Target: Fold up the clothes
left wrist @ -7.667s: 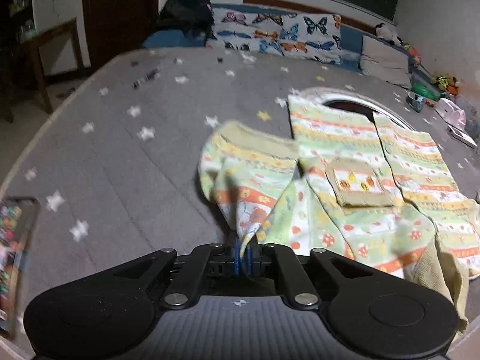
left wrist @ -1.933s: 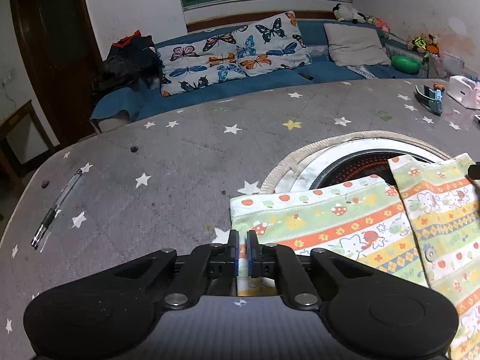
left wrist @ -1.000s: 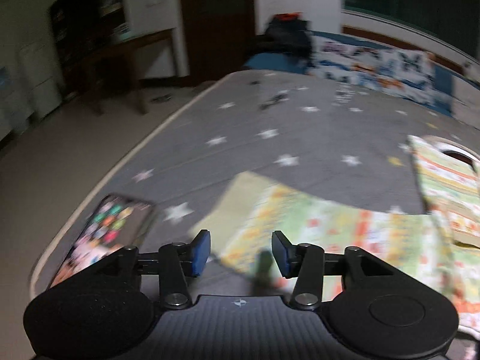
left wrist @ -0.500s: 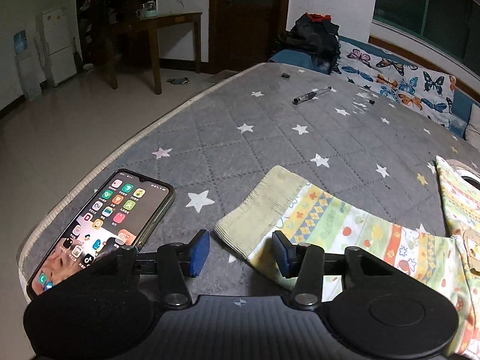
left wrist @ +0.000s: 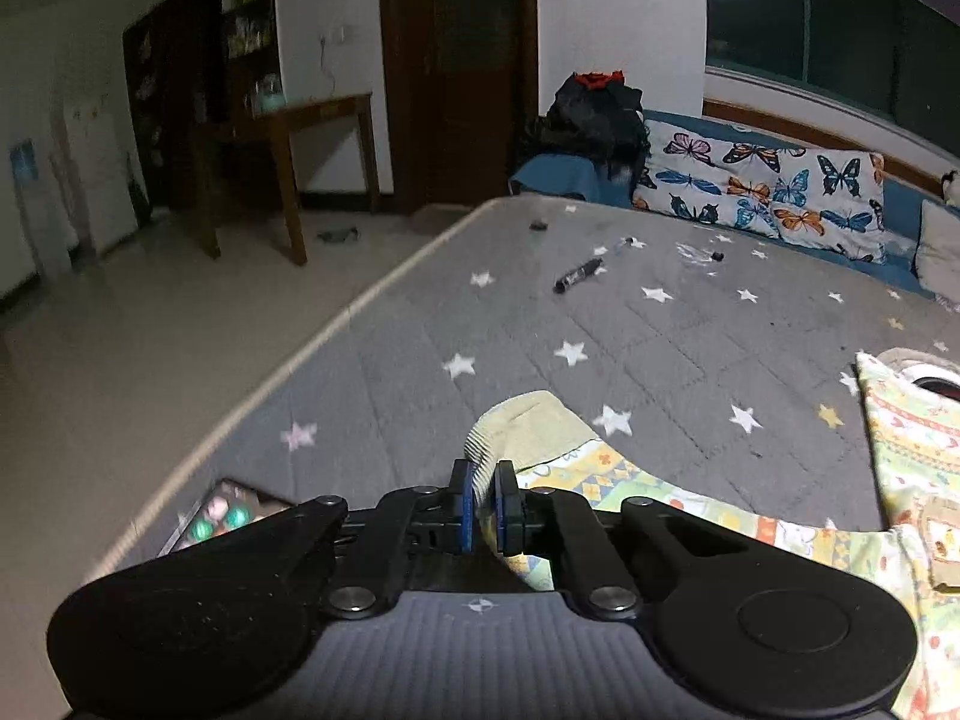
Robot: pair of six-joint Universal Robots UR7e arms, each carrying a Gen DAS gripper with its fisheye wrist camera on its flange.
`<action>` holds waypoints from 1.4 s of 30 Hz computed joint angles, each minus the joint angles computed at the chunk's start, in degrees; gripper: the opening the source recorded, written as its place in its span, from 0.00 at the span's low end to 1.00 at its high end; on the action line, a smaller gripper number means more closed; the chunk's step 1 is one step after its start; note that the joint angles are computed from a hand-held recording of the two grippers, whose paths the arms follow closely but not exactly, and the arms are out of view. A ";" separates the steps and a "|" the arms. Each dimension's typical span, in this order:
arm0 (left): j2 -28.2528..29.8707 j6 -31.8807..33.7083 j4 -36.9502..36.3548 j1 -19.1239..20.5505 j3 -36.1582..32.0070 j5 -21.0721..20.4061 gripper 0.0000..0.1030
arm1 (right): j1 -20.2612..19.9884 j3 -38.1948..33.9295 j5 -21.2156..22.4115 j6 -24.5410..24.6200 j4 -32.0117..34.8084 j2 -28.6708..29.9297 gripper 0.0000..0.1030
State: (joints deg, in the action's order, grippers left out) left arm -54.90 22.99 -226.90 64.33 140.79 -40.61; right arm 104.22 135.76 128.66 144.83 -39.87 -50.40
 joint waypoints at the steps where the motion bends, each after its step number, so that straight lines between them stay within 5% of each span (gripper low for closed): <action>1: 0.13 -0.26 0.74 0.19 -0.25 0.05 0.07 | -0.15 0.34 -0.16 0.50 0.19 -0.38 0.54; 9: -0.46 -3.08 7.93 1.09 -0.18 1.83 0.13 | 1.39 0.70 -2.18 -0.06 2.54 -1.36 0.52; 13: -2.75 -2.49 7.33 -1.76 3.59 0.79 0.26 | 2.03 0.25 -1.10 -1.55 0.42 1.44 0.43; 17: -9.88 -3.58 14.03 -5.42 9.43 -8.45 0.26 | 1.86 -0.04 -1.96 -0.37 1.08 1.99 0.27; 19: -12.80 -2.72 17.94 -7.35 11.95 -14.54 0.26 | 1.15 0.37 -3.37 1.48 2.14 0.97 0.11; 26: -14.59 3.67 29.04 -12.62 15.51 -33.45 0.27 | -1.88 3.22 -8.46 8.14 3.80 -4.10 0.06; 35: -3.51 11.04 22.95 -19.29 17.76 -32.26 0.27 | -2.69 8.54 -8.17 10.36 -2.32 -10.42 0.05; 42: 4.47 15.55 19.63 -19.38 15.54 -29.39 0.27 | -3.50 10.63 -9.34 11.16 -4.73 -11.94 0.05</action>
State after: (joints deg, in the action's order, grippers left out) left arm -50.44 38.55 -207.27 44.95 156.33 -70.00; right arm 100.72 146.39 119.32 155.99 -44.60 -62.34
